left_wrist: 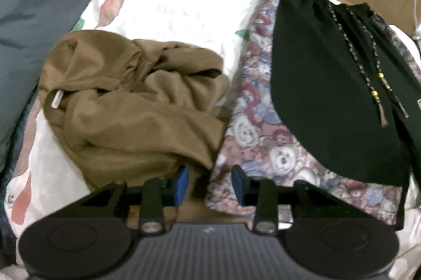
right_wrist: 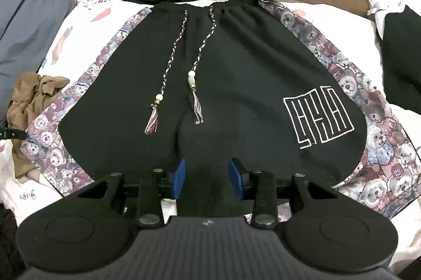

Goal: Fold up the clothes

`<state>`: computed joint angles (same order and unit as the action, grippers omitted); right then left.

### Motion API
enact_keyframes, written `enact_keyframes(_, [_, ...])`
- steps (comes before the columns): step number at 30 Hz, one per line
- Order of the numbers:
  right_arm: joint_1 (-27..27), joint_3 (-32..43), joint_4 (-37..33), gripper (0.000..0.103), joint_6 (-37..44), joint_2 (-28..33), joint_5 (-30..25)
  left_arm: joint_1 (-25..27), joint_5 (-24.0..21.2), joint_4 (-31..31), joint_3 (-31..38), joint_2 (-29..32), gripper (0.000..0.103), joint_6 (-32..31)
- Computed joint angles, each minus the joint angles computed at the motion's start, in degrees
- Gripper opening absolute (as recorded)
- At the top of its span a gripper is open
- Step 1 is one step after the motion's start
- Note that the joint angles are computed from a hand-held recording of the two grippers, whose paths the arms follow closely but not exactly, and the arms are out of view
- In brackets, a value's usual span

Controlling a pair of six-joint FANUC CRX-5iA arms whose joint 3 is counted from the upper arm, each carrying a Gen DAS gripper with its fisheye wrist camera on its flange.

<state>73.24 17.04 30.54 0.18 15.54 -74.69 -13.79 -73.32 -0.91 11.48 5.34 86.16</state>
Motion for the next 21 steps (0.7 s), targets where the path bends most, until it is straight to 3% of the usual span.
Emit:
enact_keyframes(9, [0.28, -1.57, -0.45, 0.041, -1.53, -0.71, 0.51, 0.5, -1.96, 0.26, 0.27, 1.49, 0.038, -0.72])
enact_keyframes(14, [0.27, -2.46, -0.87, 0.041, -2.3, -1.1, 0.8, 0.64, -2.46, 0.7, 0.28, 2.57, 0.028, -1.02])
enact_keyframes(21, [0.46, -2.36, -0.97, 0.041, -2.05, -0.99, 1.27, -1.23, -3.05, -1.33, 1.7, 4.65, 0.028, -2.73])
